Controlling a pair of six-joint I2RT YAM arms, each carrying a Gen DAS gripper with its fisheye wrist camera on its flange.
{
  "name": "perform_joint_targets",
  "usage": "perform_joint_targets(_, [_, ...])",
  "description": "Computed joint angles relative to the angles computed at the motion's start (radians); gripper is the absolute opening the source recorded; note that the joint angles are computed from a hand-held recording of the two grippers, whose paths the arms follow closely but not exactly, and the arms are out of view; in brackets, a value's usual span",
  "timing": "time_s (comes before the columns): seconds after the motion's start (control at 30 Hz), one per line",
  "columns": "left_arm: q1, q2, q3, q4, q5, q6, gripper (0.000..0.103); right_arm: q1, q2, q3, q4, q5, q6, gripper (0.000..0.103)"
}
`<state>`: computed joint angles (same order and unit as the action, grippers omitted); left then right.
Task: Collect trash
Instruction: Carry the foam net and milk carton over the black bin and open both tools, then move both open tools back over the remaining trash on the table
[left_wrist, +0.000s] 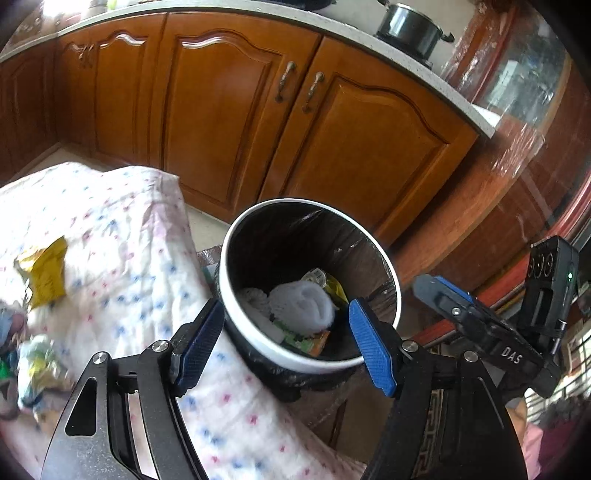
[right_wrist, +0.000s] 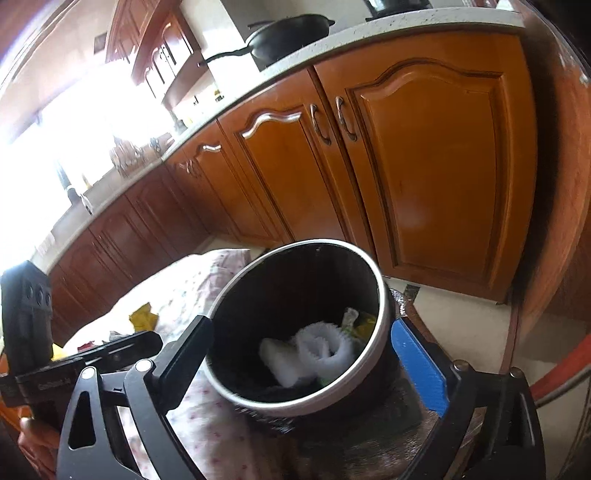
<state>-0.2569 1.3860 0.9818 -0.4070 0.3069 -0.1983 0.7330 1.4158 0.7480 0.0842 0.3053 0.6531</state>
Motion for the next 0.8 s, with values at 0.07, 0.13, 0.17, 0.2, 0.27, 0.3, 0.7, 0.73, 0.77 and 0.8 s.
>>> perform_joint_targets(0.07, [0.02,-0.038,-0.033,0.003,0.01,0.002,0.072,0.047,-0.005,-0.01,0.005,0.038,0.018,0.099])
perform_joint_targets(0.13, [0.04,-0.091,-0.077,-0.001,0.01,0.001,0.072,0.084,0.0,-0.015,0.014,0.054,0.038,0.1])
perform_joint_targets(0.17, [0.05,-0.113,-0.094,-0.003,0.015,0.0,0.072,0.104,0.003,-0.017,0.019,0.06,0.05,0.1])
perform_joint_targets(0.2, [0.069,-0.147,-0.121,-0.008,0.024,0.002,0.072,0.119,0.008,-0.014,0.021,0.066,0.06,0.1])
perform_joint_targets(0.27, [0.094,-0.2,-0.156,-0.024,0.03,0.012,0.072,0.151,0.018,-0.01,0.023,0.079,0.08,0.1])
perform_joint_targets(0.3, [0.105,-0.222,-0.171,-0.03,0.032,0.017,0.072,0.165,0.02,-0.012,0.025,0.088,0.089,0.1])
perform_joint_targets(0.7, [0.473,-0.492,-0.322,-0.211,0.201,0.18,0.073,0.321,0.144,0.078,0.04,0.129,0.156,0.1])
perform_joint_targets(0.73, [0.49,-0.501,-0.328,-0.22,0.203,0.19,0.073,0.33,0.158,0.09,0.044,0.13,0.163,0.1])
perform_joint_targets(0.77, [0.519,-0.51,-0.334,-0.233,0.213,0.209,0.073,0.338,0.17,0.1,0.046,0.132,0.167,0.1])
perform_joint_targets(0.8, [0.564,-0.52,-0.341,-0.25,0.231,0.238,0.073,0.348,0.187,0.114,0.044,0.135,0.171,0.1])
